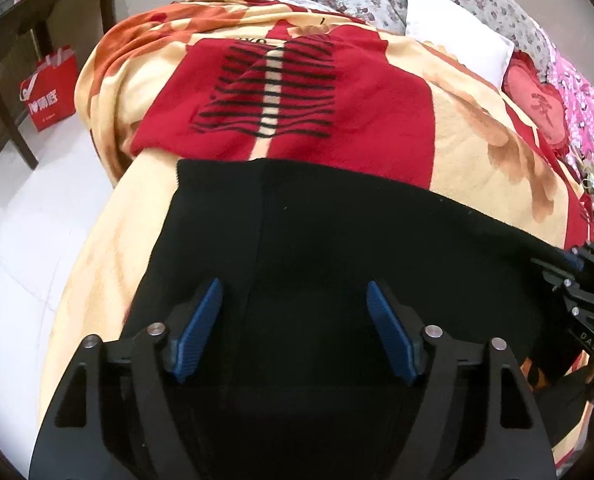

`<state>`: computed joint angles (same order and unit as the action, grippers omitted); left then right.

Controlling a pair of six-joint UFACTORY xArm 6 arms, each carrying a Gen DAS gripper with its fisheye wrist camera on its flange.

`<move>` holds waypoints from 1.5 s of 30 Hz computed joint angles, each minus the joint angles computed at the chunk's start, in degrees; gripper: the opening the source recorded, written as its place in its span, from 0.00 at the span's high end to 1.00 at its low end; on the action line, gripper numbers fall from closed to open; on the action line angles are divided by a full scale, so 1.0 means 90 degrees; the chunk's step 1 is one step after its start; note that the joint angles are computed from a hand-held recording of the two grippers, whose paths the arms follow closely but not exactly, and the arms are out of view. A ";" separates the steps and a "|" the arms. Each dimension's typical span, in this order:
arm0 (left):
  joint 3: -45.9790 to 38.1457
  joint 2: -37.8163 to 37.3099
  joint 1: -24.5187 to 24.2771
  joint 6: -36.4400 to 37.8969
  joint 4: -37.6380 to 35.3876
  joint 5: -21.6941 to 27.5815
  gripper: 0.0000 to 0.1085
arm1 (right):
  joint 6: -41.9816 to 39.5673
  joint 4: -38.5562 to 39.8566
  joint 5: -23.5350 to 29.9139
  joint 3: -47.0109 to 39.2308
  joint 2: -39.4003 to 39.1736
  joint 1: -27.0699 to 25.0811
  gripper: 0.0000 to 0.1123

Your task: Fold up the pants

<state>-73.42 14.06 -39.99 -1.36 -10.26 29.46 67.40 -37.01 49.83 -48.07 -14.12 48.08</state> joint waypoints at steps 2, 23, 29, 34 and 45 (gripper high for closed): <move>0.0074 -0.0111 0.0039 0.0285 -0.0460 0.0033 0.31 | 0.0439 -0.0403 0.0103 -0.0020 0.0000 0.0225 0.92; 0.3195 -0.3109 0.0968 0.1935 -0.3488 -0.0329 0.21 | 0.4210 -0.1688 -0.0884 0.0153 0.0334 0.2779 0.95; 0.3579 -0.3582 0.0758 0.2138 -0.3679 -0.0544 0.21 | 0.3965 -0.1435 -0.0428 -0.0183 0.0498 0.3039 0.95; 0.3853 -0.3606 0.0381 0.1848 -0.3039 -0.0815 0.21 | 0.4076 -0.1373 -0.0626 -0.0043 0.0516 0.3019 0.95; 0.4012 -0.3616 -0.0046 0.0431 -0.1097 -0.1189 0.21 | 0.5106 -0.1843 0.0094 0.0292 -0.0552 0.3281 0.73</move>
